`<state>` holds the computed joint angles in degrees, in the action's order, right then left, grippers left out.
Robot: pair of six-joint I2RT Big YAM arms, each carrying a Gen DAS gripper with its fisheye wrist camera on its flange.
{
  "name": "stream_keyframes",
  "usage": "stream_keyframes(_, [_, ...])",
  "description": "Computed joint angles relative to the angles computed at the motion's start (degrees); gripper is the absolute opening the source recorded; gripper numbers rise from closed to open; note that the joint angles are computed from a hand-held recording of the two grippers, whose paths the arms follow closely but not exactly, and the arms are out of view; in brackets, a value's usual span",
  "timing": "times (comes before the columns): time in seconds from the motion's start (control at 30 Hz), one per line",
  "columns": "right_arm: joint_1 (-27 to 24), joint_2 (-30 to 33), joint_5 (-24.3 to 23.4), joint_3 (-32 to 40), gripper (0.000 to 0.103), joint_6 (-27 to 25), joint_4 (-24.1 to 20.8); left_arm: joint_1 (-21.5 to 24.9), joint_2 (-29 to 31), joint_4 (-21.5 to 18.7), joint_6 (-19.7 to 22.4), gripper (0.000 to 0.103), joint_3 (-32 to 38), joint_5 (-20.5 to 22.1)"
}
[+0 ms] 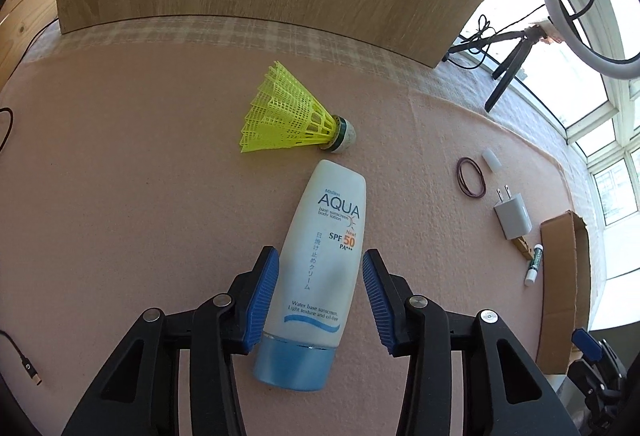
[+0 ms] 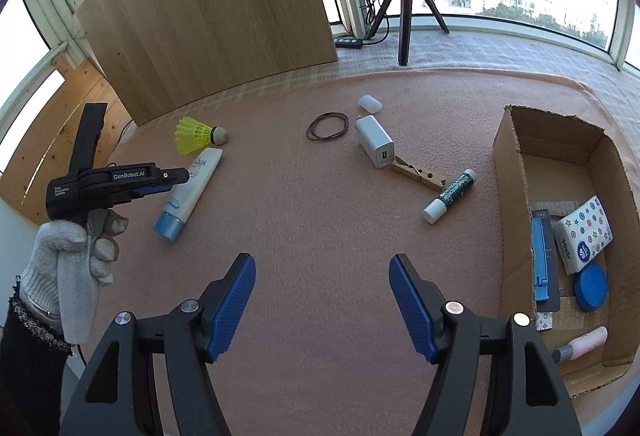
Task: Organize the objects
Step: 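Lower the left gripper around the white AQUA sunscreen bottle and close, then lift the bottle with the left gripper while the right gripper closes on it too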
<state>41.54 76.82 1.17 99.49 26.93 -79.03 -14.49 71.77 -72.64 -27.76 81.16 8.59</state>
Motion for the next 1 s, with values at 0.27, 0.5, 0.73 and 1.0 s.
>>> stream_keyframes(0.27, [0.2, 0.7, -0.3, 0.6, 0.066, -0.3, -0.2, -0.6, -0.7, 1.2, -0.5, 0.032, -1.5, 0.7])
stream_keyframes(0.5, [0.3, 1.1, -1.3, 0.8, 0.066, -0.6, 0.1, -3.5, -2.5, 2.3, -3.7, 0.032, -3.3, 0.4])
stream_keyframes(0.73, [-0.3, 0.8, -2.5, 0.1, 0.066, -0.4, 0.6, -8.3, -5.7, 4.0, -9.5, 0.03, -6.4, -1.9])
stream_keyframes(1.0, [-1.6, 0.3, -6.4, -1.5, 0.066, 0.4, 1.1, -14.3, -9.2, 5.2, -16.6, 0.029, -9.4, -3.8])
